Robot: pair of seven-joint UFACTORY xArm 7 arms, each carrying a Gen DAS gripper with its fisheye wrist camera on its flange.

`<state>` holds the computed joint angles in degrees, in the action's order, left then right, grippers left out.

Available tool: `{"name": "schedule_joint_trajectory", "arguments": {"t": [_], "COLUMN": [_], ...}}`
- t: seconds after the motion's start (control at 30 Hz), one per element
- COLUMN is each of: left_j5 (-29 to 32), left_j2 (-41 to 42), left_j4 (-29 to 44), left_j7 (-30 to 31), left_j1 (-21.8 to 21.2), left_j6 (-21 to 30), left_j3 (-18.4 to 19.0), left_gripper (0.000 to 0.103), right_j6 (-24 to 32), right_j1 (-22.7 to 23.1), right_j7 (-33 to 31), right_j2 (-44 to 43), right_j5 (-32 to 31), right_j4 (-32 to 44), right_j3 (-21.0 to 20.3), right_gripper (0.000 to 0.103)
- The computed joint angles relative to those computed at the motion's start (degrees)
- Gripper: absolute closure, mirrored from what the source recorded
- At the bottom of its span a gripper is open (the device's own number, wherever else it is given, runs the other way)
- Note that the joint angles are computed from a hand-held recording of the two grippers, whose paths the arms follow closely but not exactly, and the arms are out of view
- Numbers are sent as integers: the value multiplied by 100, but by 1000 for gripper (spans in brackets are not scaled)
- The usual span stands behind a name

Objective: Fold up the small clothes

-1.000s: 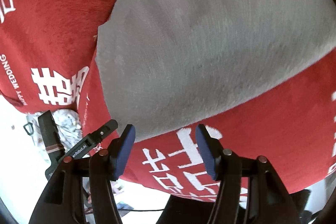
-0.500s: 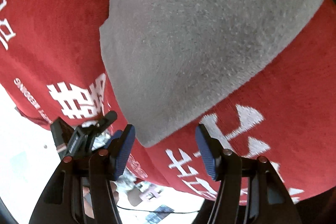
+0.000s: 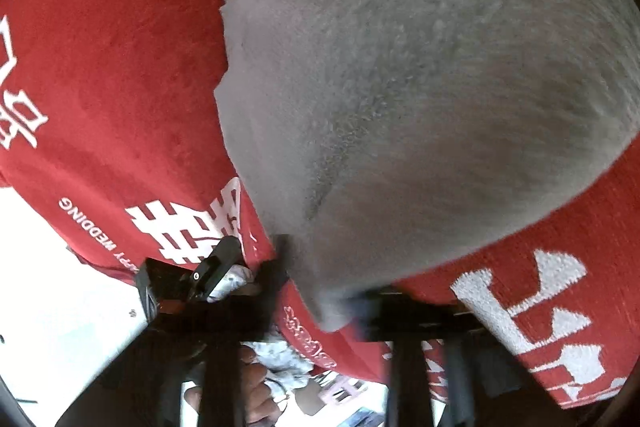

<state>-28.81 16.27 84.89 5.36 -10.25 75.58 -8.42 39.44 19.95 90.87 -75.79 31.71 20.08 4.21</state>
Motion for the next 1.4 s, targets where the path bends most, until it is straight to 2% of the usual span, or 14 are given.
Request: {"name": "schedule_joint_trajectory", "arguments": {"t": [0.1, 0.23, 0.43, 0.53, 0.57, 0.63, 0.7, 0.83, 0.97, 1.07, 1.17, 1.2, 1.23, 1.4], "left_j5": [-349, -837, -1483, -1262, -1129, -747, -410, -101, 128, 331, 529, 606, 721, 909], "left_j2": [274, 647, 1114, 1143, 1151, 1237, 1305, 1226, 1205, 1220, 1164, 1136, 1102, 919], "left_j4": [239, 566, 1109, 1254, 1292, 1429, 1507, 1396, 1408, 1457, 1411, 1392, 1375, 1215], "left_j7": [42, 22, -46, -132, -163, -335, -440, -374, -428, -516, -669, -699, -709, -740], "left_j1": [102, 160, 103, -118, -190, -365, -488, -561, -673, -791, -913, -948, -969, -989], "left_j6": [197, 348, 496, 235, 161, 143, 180, 115, 79, 36, -76, -108, -124, -312], "left_j3": [-43, -183, -440, -442, -431, -397, -376, -389, -389, -378, -353, -347, -321, -298], "left_gripper": [1, 1, 1, 4, 9, 37, 45, 45, 45, 45, 45, 49, 59, 82], "right_j6": [-438, -668, -544, -57, 248, 874, 1622, 3036, 4159, 4524, 4506, 4468, 4406, 4297], "right_j1": [6, 93, 183, 227, 244, 324, 474, 624, 340, 15, -247, -309, -364, -540], "right_j7": [-201, -792, -1266, -1443, -1474, -1625, -1893, -2483, -3143, -3661, -4082, -4204, -4317, -4807], "right_j2": [-77, 201, 376, 391, 410, 468, 629, 944, 1457, 1882, 2220, 2297, 2357, 2485], "right_j5": [27, -138, -59, -38, -35, 18, 33, -212, -1178, -1847, -2142, -2160, -2144, -1927], "right_j4": [-43, 312, 604, 722, 784, 918, 1176, 1900, 2944, 3404, 3451, 3419, 3356, 2955], "right_j3": [-119, -482, -705, -792, -839, -973, -1192, -1583, -1742, -1801, -1836, -1841, -1846, -1668], "right_gripper": [95, 95, 95, 95, 95, 93, 90, 80, 80, 81, 88, 89, 89, 93]}}
